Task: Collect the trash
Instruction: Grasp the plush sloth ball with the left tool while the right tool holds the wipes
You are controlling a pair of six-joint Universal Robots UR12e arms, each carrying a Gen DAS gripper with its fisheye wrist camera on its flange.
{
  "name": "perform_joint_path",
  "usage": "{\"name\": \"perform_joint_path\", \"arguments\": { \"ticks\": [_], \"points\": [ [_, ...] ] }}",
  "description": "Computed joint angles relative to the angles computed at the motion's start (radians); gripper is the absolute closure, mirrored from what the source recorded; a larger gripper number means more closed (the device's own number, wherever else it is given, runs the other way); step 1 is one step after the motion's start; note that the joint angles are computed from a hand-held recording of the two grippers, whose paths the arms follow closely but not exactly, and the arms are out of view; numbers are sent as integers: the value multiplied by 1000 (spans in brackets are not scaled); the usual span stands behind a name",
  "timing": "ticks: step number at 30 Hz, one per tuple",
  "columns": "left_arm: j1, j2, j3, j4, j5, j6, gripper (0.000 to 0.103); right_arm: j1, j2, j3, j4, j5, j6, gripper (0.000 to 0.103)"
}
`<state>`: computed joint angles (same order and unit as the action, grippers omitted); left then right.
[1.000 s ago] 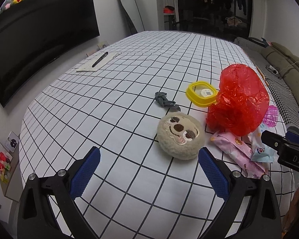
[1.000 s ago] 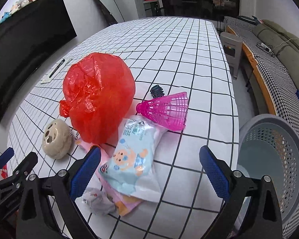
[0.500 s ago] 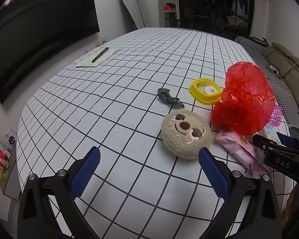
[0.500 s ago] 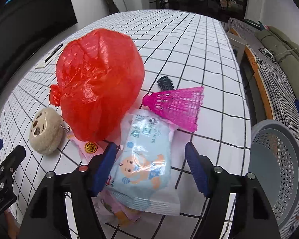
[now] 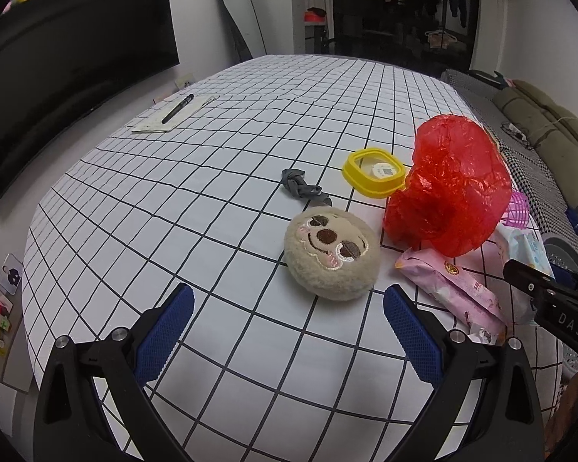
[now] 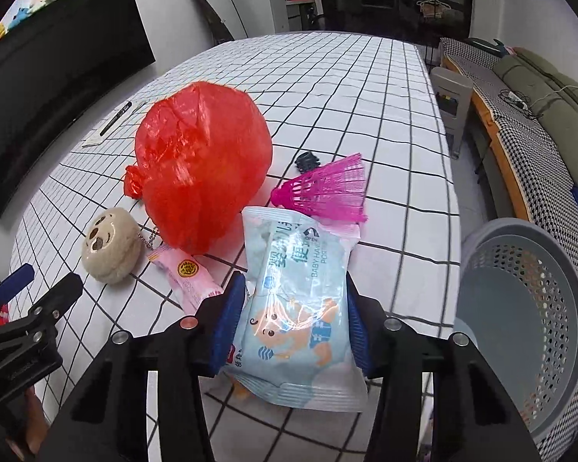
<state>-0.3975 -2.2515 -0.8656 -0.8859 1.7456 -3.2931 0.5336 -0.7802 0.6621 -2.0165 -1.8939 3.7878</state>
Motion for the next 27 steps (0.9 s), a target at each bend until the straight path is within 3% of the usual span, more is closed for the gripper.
{"name": "perform_joint_path", "arguments": {
  "ticks": [9, 14, 27],
  "points": [
    [-1, -22, 35, -16, -13, 0, 6, 12, -85, 144, -84, -26, 36, 55],
    [5, -49, 77, -53, -66, -31, 6, 12, -119, 204, -108, -35, 69, 55],
    [4, -146, 241, -182, -52, -66, 6, -2, -143, 252, -128, -4, 101, 55]
  ]
}}
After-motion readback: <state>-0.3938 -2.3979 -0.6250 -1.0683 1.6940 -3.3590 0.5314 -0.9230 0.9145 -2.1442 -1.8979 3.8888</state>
